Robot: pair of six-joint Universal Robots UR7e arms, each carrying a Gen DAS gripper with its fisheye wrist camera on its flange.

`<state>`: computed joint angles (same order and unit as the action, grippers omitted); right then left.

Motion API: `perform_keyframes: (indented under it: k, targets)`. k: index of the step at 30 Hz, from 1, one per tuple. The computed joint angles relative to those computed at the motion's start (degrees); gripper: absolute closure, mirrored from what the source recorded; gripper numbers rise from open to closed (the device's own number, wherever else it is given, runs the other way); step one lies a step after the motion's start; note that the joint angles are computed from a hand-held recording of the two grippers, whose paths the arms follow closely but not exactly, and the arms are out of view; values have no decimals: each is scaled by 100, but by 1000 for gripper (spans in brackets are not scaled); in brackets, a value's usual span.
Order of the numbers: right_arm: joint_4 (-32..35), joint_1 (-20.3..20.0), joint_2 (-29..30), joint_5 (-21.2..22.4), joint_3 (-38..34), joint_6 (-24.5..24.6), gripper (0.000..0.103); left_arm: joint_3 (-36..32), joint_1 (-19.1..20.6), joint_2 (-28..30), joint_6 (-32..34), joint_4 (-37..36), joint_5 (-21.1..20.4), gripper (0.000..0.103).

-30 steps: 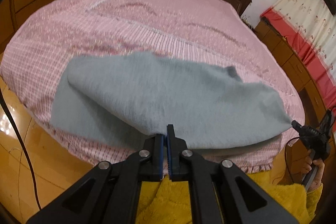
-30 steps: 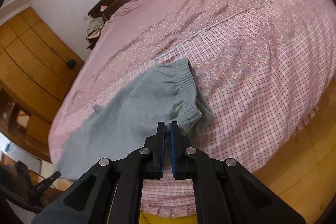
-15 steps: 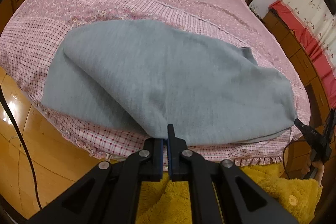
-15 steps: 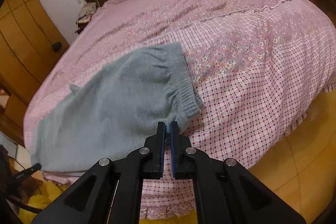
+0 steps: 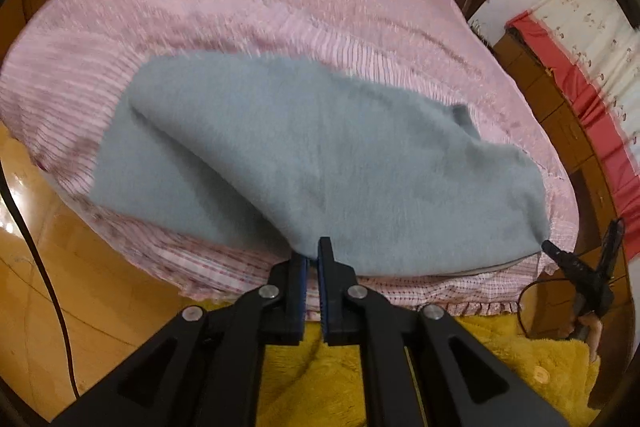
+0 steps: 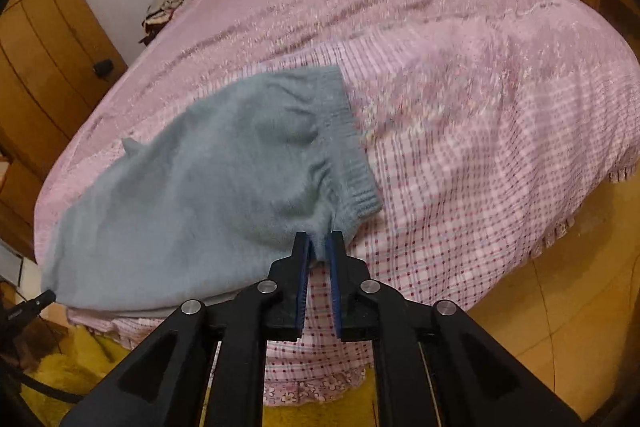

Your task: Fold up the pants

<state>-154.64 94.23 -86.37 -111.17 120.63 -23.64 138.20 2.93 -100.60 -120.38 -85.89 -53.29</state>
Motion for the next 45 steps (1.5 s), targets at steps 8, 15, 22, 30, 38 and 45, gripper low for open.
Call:
perform_keyframes:
  k: [8,15,22,30,38,45]
  targets:
    - [-481,389,-45,68,-84,-323,77,-673,-286,279,-1039,2112,-294,71]
    - [-322,689,489,76,-171,-309,76,-403,-183,-426,-2019,2555,11,62]
    - [-279,857,979,46,-202,-347,76,-313,283,-549,-2138,2597,482,57]
    - [-214,866,1173,109,-187,-314,76,-95,659,-751,-1994,2064,822,86]
    - [-196,747,1119,234,-134,-294,76,-441,667,-252,-1297,1807,1213,95]
    - [-251,709,1099,256,-80,-313,76,-488,1083,294,635,-42,1811,95]
